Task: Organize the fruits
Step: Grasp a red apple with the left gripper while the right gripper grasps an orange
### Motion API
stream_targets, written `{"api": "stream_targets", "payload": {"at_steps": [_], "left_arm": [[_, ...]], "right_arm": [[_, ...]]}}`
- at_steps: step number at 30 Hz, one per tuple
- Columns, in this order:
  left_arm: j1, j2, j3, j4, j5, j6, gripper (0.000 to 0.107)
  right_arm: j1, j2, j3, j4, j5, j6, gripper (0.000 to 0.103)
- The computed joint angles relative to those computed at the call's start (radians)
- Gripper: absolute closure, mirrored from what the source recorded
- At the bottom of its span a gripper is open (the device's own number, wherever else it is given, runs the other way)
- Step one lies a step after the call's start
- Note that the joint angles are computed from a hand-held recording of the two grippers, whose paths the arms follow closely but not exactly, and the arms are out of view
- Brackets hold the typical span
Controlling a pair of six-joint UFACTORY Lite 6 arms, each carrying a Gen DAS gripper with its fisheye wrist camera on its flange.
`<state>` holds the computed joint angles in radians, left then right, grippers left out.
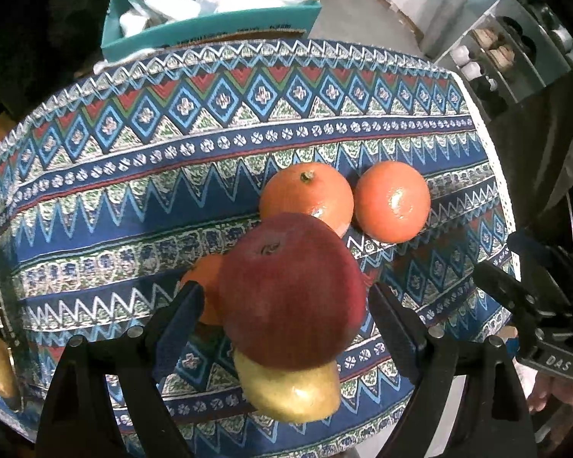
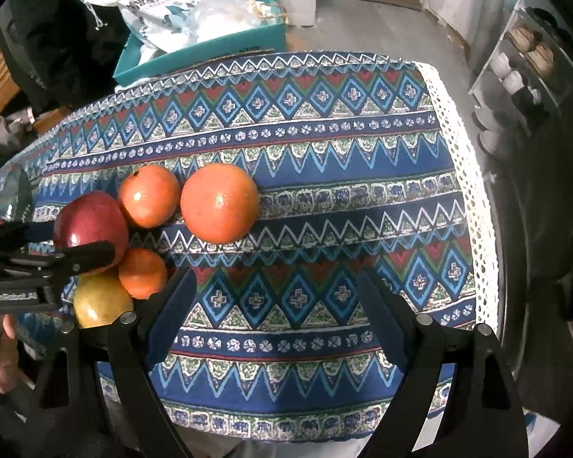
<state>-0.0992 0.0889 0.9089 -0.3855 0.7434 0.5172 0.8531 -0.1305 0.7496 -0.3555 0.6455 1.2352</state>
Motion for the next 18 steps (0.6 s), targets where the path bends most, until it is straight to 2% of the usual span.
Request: {"api": "stream_targets", "payload": {"at_steps": [6, 12, 18], "left_arm": [[0.011, 0.004, -0.012, -0.061, -0.031, 0.053, 0.018], [-0.006, -0.026, -0.035, -0.05, -0.048, 0.098, 0.032], [0.013, -0.037, -0.043, -0.081, -0.047, 0.148, 0.032]], "right_arm": [[-0.015, 0.036, 0.007, -0.003, -0.026, 0.0, 0.017], [-0.034, 0.086, 0.014, 0.006, -0.068, -0.009, 0.017], [-0.025, 0.152, 0.049, -0.043, -0.119, 0.006, 0.017]]}}
